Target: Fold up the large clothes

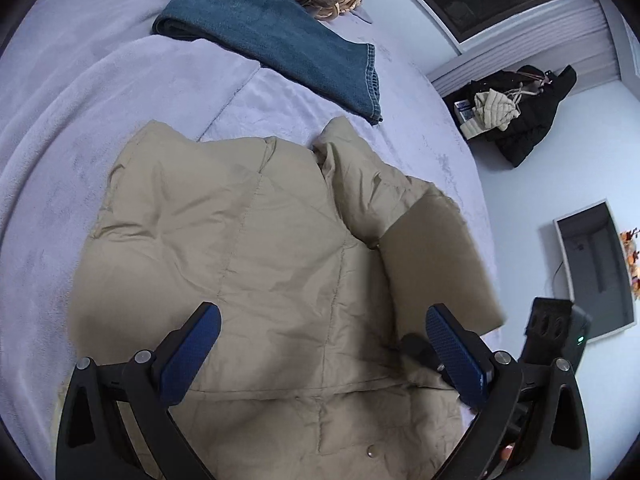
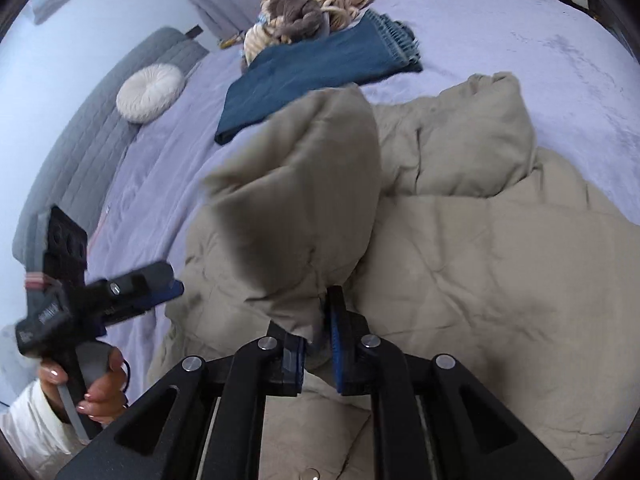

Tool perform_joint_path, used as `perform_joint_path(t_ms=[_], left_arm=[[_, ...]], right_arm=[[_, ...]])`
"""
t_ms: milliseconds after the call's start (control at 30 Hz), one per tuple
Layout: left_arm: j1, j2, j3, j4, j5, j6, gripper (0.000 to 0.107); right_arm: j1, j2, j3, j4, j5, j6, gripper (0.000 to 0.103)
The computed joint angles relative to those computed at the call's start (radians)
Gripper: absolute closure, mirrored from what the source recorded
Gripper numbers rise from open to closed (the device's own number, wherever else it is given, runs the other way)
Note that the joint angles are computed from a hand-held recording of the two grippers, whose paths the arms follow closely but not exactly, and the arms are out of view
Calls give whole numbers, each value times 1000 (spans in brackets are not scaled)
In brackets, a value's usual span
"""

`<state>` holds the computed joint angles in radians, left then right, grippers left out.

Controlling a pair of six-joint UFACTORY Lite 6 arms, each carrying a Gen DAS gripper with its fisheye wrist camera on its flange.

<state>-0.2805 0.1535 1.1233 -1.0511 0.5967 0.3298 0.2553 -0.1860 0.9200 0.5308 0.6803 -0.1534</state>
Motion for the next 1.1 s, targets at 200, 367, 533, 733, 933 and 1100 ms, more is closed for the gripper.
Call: perform_joint_path(t_ms=[200,367,533,733,933,1100], left_arm=[[-8,98,49,-149,64,122,4],[-80,257,167,-78,35,52,6],[-171,409,361,132,66,-106,96],[-243,252,226,332,-49,-254,97],[-256,266,165,423,-77,-331,97],[-299,271,265,802,-28,-686,82]], right_arm=[[-24,-128,-116,46,103,-28,38],[-345,-431,-319,-10,349,-155,68],[-733,-519,-406,-148,439,-386,89],[-978,-406,-327,-228,288,-506,93],[-965,-307,-340,-240,166,-514,94],[-971,-275,-357,-246,141,-506,94]])
